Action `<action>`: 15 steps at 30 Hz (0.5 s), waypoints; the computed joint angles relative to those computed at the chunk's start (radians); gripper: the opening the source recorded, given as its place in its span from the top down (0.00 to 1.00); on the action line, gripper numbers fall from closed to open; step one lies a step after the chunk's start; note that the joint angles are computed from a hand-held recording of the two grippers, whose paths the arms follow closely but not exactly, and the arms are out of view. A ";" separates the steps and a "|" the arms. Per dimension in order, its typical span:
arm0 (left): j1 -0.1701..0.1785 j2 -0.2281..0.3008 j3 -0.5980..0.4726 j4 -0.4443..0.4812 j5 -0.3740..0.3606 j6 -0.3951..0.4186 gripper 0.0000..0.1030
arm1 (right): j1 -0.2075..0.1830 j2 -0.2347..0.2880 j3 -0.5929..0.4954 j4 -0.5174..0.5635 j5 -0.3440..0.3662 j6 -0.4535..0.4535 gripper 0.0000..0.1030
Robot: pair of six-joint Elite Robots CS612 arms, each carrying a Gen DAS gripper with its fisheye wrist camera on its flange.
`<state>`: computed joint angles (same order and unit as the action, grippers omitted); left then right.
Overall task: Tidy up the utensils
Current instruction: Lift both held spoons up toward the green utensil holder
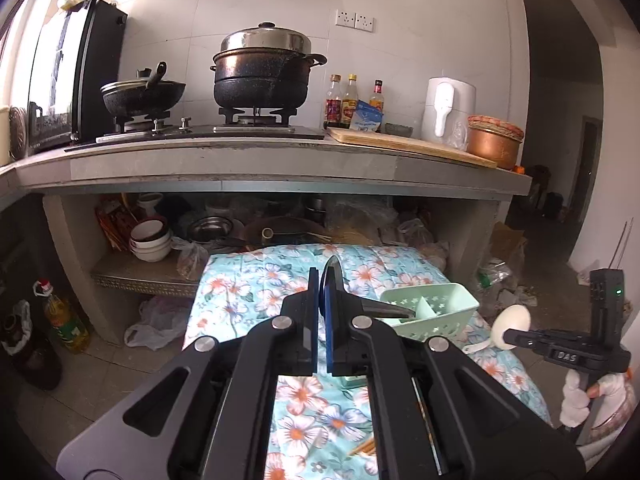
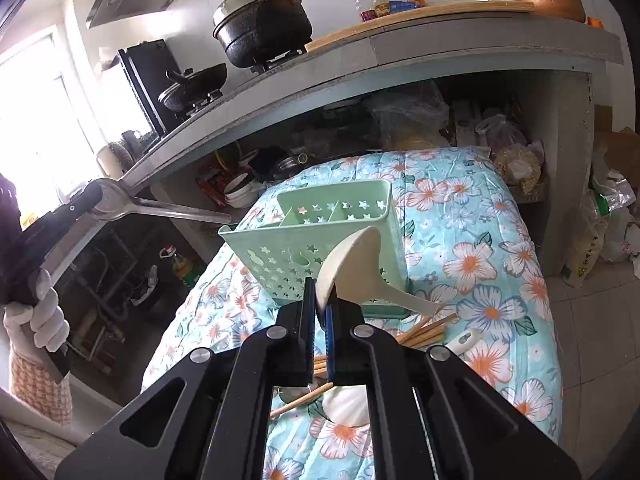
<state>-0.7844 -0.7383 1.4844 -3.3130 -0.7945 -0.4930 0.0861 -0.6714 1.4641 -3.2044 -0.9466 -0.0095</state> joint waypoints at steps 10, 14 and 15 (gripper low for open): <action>0.042 0.051 -0.150 0.281 -0.004 0.098 0.98 | -0.024 -0.033 0.014 -0.126 0.004 0.056 0.96; 0.053 0.075 -0.206 0.372 -0.023 0.151 0.98 | -0.032 -0.042 -0.003 -0.180 0.023 0.081 0.96; 0.055 0.081 -0.219 0.392 -0.033 0.158 0.98 | -0.034 -0.042 -0.011 -0.189 0.034 0.089 0.96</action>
